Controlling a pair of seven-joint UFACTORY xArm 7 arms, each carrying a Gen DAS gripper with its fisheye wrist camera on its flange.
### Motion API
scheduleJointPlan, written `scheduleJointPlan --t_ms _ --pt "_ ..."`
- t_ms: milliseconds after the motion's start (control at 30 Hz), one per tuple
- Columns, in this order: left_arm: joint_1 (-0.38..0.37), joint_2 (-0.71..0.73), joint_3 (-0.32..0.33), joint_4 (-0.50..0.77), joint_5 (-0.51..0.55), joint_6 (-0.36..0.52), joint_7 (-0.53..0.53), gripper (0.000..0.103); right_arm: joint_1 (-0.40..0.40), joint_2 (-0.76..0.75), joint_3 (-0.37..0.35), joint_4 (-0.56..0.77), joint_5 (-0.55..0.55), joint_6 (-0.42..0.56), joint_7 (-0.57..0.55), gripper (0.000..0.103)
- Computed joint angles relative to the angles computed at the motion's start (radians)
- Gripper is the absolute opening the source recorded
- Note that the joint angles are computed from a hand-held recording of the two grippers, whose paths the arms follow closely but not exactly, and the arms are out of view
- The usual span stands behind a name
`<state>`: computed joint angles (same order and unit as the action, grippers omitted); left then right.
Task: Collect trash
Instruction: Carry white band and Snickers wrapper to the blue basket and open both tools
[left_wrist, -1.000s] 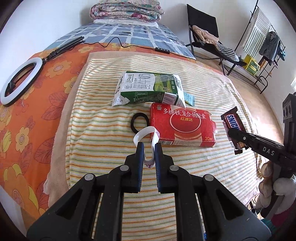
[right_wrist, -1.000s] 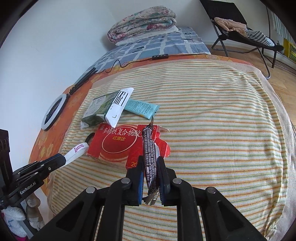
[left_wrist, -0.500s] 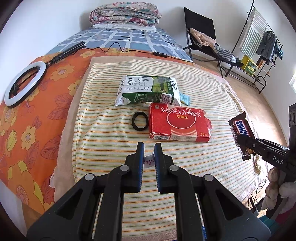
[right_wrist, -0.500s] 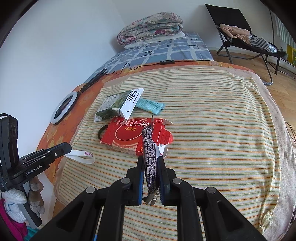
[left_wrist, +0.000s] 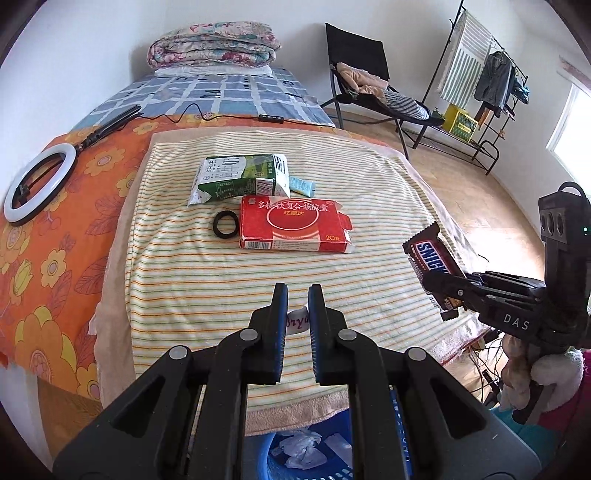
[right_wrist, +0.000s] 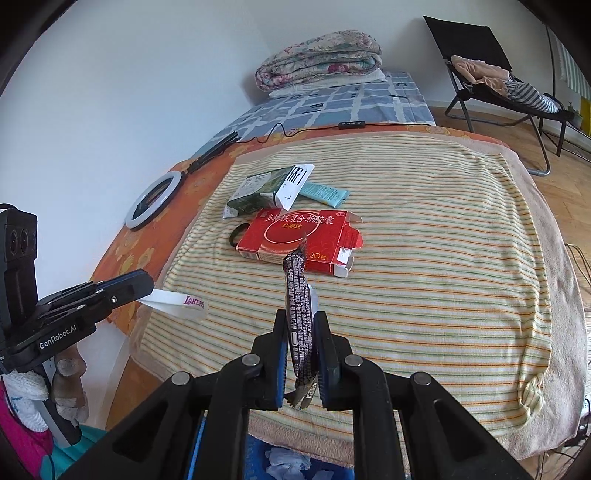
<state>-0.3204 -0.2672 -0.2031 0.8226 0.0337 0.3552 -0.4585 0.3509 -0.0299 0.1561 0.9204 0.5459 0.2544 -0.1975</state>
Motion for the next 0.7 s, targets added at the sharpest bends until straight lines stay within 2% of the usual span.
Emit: scheduleJointPlan --t_ms 300,700 --pt "-0.051 -0.114 -0.036 -0.106 -0.023 0.008 -0.027 0.009 0.068 -0.150 -0.013 -0.168 0.013 -0.009 -0.001 0.012" --pt "-0.111 -0.206 -0.087 -0.219 -0.023 0.029 -0.094 0.009 0.190 -0.302 -0.073 -0.365 0.019 0.006 0.028 0.012"
